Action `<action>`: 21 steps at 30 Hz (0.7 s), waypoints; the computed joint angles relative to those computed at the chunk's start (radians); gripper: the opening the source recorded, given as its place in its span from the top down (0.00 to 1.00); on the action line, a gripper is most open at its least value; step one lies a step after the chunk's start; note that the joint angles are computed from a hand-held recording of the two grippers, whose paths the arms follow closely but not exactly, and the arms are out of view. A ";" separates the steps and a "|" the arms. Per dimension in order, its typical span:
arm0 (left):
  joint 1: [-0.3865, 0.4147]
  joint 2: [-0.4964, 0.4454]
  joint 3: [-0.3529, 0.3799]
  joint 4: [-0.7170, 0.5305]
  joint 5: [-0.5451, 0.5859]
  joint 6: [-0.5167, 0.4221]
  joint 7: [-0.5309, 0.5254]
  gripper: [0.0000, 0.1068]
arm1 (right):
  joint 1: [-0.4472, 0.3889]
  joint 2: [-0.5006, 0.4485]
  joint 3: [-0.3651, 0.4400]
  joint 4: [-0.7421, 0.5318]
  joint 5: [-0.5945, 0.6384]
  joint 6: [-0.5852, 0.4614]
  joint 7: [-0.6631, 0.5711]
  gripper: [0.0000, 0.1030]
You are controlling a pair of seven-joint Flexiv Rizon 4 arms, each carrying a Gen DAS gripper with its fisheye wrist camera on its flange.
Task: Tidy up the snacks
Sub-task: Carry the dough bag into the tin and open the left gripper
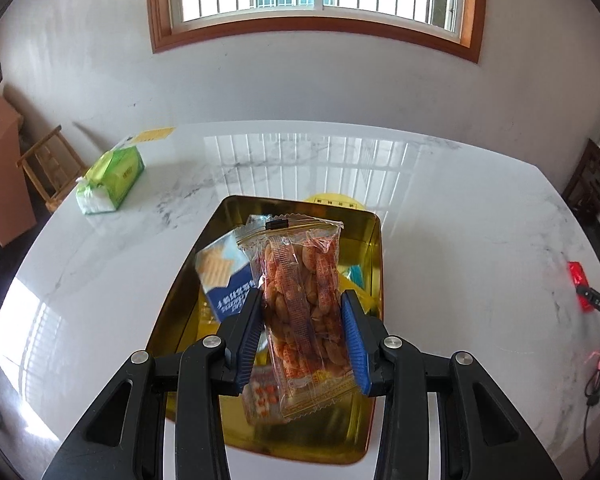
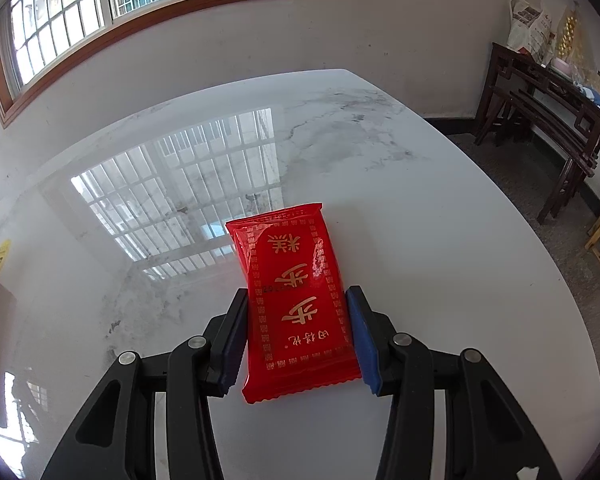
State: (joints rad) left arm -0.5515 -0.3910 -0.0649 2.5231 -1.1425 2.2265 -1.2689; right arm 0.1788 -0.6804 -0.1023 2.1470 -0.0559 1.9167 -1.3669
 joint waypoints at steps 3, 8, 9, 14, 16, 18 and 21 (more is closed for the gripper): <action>0.008 -0.022 0.005 -0.023 0.004 0.001 0.017 0.62 | 0.014 0.000 -0.013 0.002 0.007 -0.001 -0.003 0.56; 0.013 -0.065 0.013 -0.066 -0.006 0.003 0.060 0.62 | 0.033 0.000 -0.030 0.002 0.017 -0.004 -0.009 0.56; 0.012 -0.072 0.014 -0.075 -0.014 0.003 0.070 0.62 | 0.036 0.000 -0.032 0.002 0.019 -0.005 -0.010 0.56; 0.036 -0.099 0.022 -0.105 -0.001 -0.017 0.085 0.62 | 0.053 0.001 -0.046 0.004 0.028 -0.008 -0.015 0.56; 0.047 -0.107 0.029 -0.114 0.014 -0.031 0.083 0.62 | 0.060 0.001 -0.052 0.005 0.031 -0.010 -0.017 0.56; 0.052 -0.119 0.037 -0.128 0.017 -0.044 0.090 0.62 | 0.062 0.002 -0.054 0.005 0.033 -0.010 -0.018 0.56; 0.053 -0.130 0.049 -0.143 0.025 -0.059 0.093 0.62 | 0.064 0.001 -0.055 0.005 0.036 -0.010 -0.020 0.56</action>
